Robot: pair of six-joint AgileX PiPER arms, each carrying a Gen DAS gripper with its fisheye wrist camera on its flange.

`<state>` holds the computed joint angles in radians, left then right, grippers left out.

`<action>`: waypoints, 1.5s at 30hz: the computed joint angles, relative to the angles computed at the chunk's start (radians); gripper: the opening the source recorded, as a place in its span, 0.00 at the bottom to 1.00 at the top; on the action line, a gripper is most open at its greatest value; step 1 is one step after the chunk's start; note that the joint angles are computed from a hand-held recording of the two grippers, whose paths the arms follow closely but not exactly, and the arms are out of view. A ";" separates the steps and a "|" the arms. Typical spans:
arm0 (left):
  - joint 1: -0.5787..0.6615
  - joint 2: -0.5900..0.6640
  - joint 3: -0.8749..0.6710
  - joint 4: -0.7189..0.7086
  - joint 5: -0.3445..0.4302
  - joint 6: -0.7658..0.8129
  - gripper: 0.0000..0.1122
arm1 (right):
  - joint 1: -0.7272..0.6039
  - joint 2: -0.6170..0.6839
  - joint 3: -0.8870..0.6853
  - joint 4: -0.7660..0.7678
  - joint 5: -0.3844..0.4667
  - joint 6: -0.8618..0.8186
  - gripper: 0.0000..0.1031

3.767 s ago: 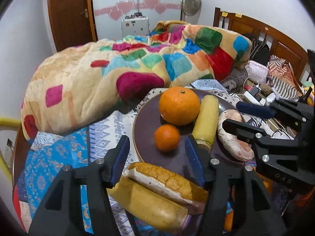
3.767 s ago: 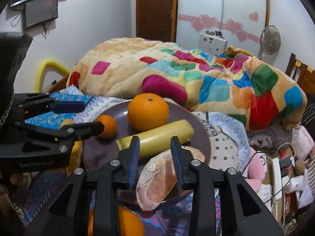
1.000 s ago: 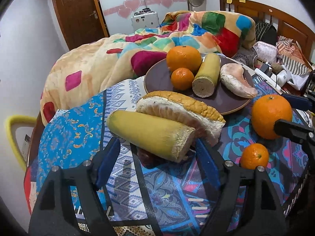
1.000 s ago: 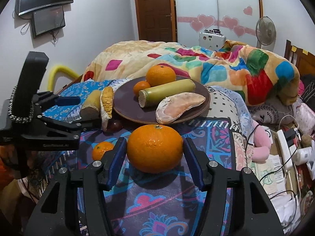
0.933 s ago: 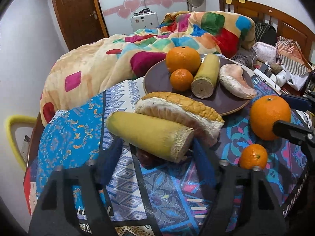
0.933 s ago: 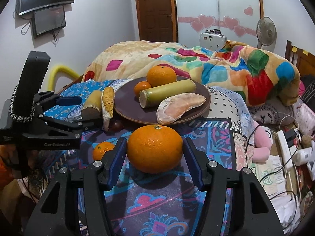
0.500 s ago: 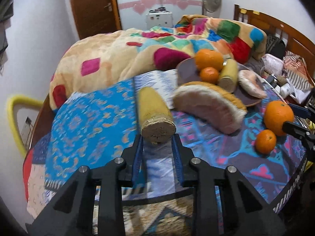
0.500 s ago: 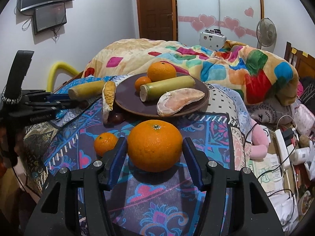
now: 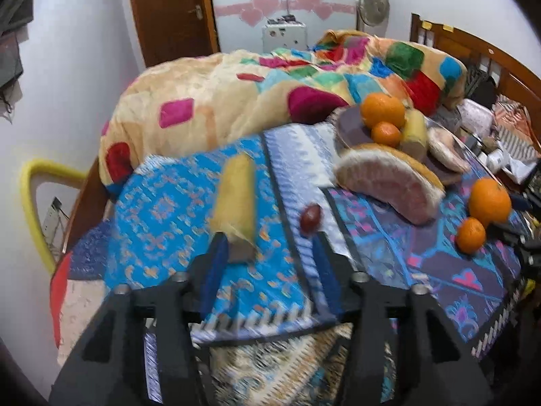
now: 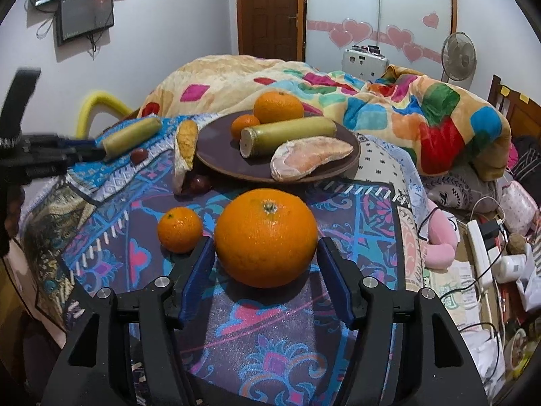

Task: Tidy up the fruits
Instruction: 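Grasp the corn cob with the left tool while the right tool grasps the large orange, then lower the corn cob with the left tool while the right tool lowers the orange onto the plate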

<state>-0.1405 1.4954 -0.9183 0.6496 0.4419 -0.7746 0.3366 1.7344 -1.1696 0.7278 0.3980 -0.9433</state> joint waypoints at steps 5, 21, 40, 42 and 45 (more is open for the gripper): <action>0.100 0.085 -0.093 -0.152 0.002 0.190 0.49 | -0.006 0.048 -0.036 0.009 0.024 -0.002 0.59; 0.186 0.333 -0.344 -0.525 0.066 0.569 0.35 | -0.035 0.060 -0.047 0.160 0.043 -0.112 0.57; 0.040 0.188 -0.322 -0.366 0.071 0.424 0.34 | -0.064 -0.004 -0.085 0.221 0.008 -0.159 0.57; 0.016 0.179 -0.343 -0.363 0.080 0.424 0.34 | -0.064 -0.002 -0.097 0.219 0.004 -0.161 0.57; -0.013 0.183 -0.381 -0.352 0.093 0.416 0.34 | -0.058 0.014 -0.130 0.200 -0.001 -0.147 0.57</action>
